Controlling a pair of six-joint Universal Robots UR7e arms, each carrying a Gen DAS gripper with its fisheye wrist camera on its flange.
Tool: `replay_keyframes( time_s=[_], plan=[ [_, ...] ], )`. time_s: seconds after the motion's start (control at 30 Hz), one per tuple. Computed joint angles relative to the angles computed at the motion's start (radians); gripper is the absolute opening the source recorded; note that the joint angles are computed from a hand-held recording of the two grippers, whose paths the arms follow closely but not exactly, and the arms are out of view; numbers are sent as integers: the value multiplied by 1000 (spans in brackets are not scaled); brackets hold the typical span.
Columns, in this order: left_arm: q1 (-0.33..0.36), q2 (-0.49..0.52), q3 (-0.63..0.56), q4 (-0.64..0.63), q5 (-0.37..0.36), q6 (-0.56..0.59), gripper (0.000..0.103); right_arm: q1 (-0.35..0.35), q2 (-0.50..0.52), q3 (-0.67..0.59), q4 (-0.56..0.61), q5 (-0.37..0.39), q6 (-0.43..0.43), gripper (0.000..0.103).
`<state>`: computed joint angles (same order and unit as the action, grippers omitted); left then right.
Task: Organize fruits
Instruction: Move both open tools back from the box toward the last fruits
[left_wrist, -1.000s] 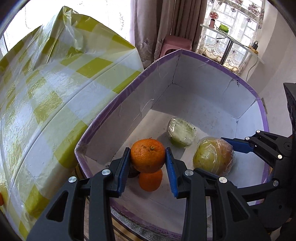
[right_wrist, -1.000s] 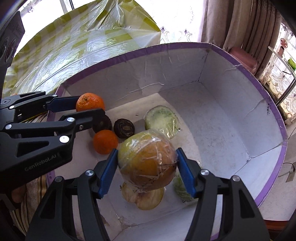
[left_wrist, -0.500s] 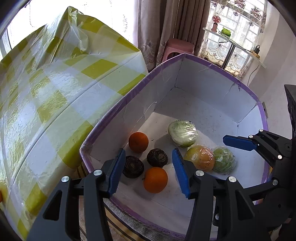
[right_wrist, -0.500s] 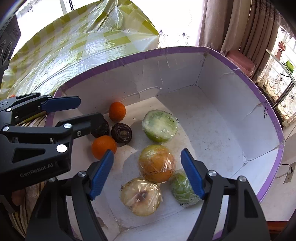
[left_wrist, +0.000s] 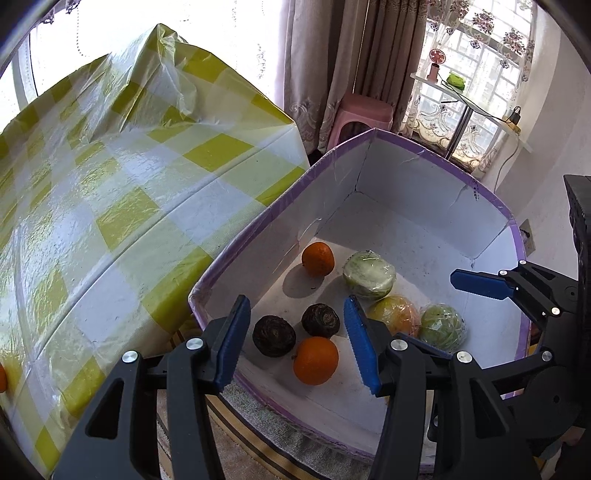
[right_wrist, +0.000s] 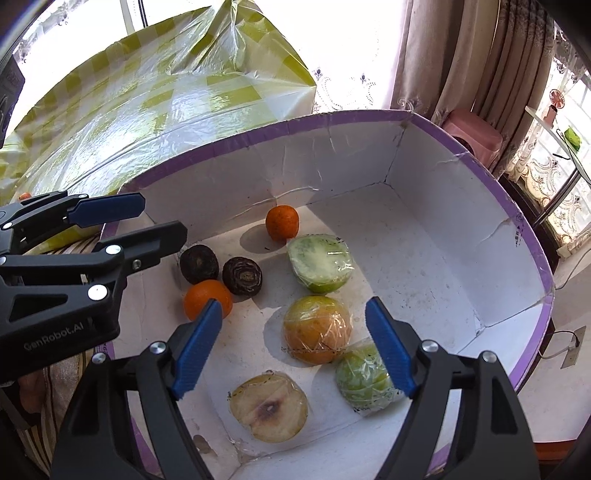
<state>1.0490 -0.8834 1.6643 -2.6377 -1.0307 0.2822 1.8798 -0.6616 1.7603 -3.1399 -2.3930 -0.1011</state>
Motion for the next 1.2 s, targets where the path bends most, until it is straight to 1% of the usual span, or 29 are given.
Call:
replay_keyframes(
  time_s=[0.27,0.43,0.57,0.8,1.03,1.13,1.2],
  plan=[
    [3,-51,38,-40,-4,-8,52,29,9,-16,-11,-17,-22,80],
    [7,-88,67,-70,-3,-13,55,49,19,-34,-19,-21,-42,80],
    [16,-124,90,-88,-4,-21,56,67,28,-46,-38,-15,-63,80],
    [44,-197,133,-121,13,-46,56,101,60,-83,-76,20,-100,83],
    [74,-268,160,-153,46,-62,56,129,103,-142,-54,56,-113,84],
    [89,-293,163,-161,66,-72,56,139,128,-168,-69,79,-117,86],
    [95,-311,168,-171,93,-78,57,143,143,-186,-73,97,-113,87]
  ],
)
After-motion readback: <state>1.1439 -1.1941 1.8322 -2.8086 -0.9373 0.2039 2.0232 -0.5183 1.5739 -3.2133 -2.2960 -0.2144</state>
